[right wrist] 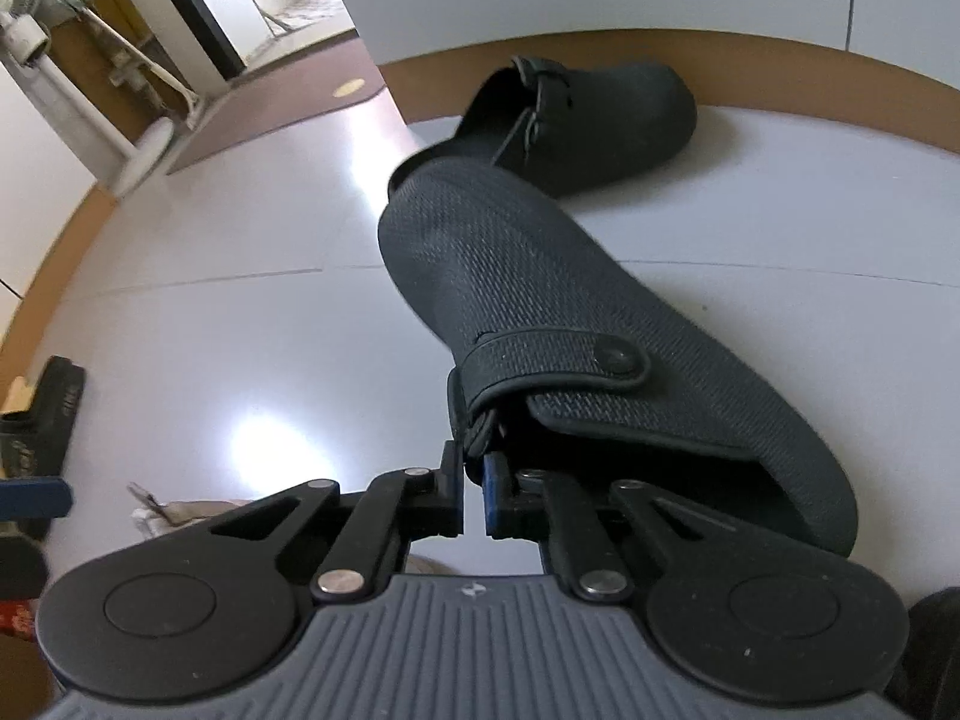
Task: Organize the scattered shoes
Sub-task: 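Close the right tool on the quilted slipper's heel strap, then carry the quilted slipper with the right tool toward its matching slipper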
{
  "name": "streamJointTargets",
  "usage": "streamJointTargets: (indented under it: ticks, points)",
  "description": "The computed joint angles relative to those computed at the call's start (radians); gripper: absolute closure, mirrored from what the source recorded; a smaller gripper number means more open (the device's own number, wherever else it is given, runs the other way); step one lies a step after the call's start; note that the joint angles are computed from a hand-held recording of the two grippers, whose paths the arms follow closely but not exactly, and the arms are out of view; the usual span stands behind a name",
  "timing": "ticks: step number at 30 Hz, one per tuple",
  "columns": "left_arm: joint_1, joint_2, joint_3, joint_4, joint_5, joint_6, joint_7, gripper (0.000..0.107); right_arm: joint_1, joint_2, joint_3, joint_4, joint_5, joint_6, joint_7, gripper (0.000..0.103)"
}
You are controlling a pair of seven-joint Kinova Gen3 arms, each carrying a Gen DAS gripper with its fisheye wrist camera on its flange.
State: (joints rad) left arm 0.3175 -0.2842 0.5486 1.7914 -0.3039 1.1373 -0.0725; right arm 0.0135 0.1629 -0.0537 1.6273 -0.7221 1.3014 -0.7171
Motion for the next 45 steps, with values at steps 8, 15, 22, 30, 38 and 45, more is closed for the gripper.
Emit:
streamJointTargets:
  ticks: [8, 15, 22, 30, 38, 45]
  points:
    - [0.005, 0.012, 0.004, -0.010, -0.012, 0.004, 0.010, 0.021, 0.038, 0.045, 0.006, -0.049, -0.042, 0.032, -0.037, 0.094]
    - [0.017, 0.014, -0.006, -0.008, -0.016, 0.007, 0.022, 0.021, 0.005, 0.026, -0.006, -0.011, 0.000, -0.058, -0.122, 0.064]
    - [0.014, 0.004, -0.011, -0.005, -0.013, 0.004, 0.020, 0.021, -0.024, 0.030, -0.011, 0.003, 0.022, -0.128, -0.233, 0.060]
    - [0.004, 0.006, -0.012, -0.006, -0.003, 0.005, 0.014, 0.021, -0.076, 0.042, -0.045, -0.007, 0.055, -0.230, -0.300, 0.060]
    - [0.004, 0.010, -0.013, -0.007, -0.009, 0.013, 0.022, 0.021, -0.051, 0.068, -0.062, -0.054, -0.030, -0.222, -0.262, 0.059]
    - [0.002, 0.006, -0.018, -0.001, -0.011, 0.017, 0.030, 0.021, -0.090, 0.095, -0.078, -0.099, 0.014, -0.289, -0.305, 0.057]
